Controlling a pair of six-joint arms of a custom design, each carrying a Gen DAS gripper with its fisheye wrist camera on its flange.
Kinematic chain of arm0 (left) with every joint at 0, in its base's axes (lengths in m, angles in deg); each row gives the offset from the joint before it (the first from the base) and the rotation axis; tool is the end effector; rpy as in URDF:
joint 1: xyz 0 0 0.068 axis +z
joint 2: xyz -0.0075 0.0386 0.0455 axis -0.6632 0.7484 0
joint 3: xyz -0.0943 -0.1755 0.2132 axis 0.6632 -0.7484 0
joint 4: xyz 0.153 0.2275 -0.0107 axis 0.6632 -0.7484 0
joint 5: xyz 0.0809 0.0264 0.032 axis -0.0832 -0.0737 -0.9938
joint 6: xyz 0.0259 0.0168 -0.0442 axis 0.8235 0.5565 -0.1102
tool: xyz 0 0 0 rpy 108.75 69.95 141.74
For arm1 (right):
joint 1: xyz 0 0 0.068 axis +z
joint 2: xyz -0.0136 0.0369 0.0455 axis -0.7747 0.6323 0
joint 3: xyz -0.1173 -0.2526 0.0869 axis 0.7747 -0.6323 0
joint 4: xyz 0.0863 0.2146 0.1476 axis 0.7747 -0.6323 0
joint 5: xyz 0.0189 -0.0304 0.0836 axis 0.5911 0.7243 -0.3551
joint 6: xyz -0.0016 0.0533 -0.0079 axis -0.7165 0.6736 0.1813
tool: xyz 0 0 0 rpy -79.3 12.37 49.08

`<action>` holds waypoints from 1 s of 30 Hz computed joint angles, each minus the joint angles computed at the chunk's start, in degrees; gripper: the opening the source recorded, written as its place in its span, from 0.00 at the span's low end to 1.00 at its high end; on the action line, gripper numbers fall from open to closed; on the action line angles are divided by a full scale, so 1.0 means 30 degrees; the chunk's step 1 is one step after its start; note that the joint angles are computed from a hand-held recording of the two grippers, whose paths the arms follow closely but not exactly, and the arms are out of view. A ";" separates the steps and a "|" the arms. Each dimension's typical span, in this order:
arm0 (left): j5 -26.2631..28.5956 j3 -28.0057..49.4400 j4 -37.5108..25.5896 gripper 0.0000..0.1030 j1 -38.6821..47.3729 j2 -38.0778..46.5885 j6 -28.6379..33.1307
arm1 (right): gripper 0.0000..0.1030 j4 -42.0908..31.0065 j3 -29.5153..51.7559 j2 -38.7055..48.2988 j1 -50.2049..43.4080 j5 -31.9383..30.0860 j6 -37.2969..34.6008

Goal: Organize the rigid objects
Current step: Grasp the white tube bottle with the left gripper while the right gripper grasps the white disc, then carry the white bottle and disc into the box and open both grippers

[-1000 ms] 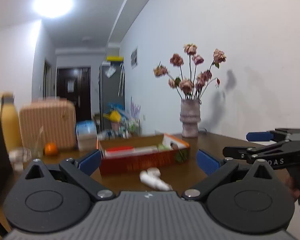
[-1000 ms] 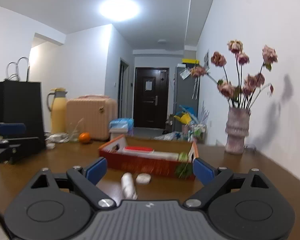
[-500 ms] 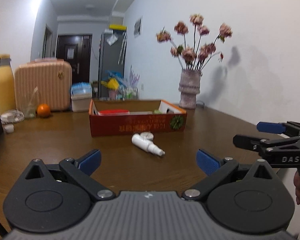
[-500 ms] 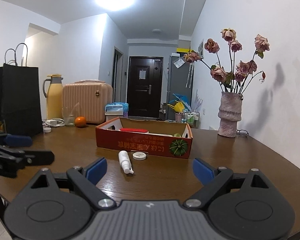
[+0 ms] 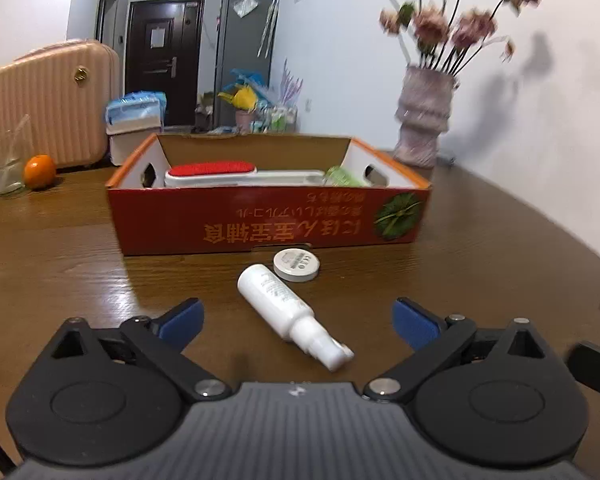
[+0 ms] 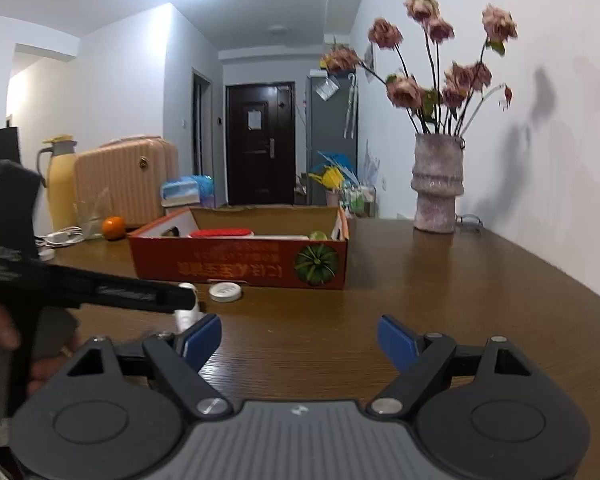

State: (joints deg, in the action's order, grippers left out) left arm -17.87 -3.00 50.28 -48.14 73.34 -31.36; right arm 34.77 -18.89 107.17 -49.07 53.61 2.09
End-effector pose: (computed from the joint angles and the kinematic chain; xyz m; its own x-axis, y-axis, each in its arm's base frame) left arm 0.3135 -0.0298 0.0348 -0.5146 -0.1373 -0.8464 -0.1439 0.9869 -0.0726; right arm 0.2699 0.0232 0.0404 -0.3258 -0.1121 -0.9388 -0.4612 0.8856 0.0543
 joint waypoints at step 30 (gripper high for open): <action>0.3493 -0.1059 0.3339 0.27 0.4707 0.0725 -0.0686 | 0.49 -1.9137 1.8785 0.5091 0.6719 0.3004 -0.2003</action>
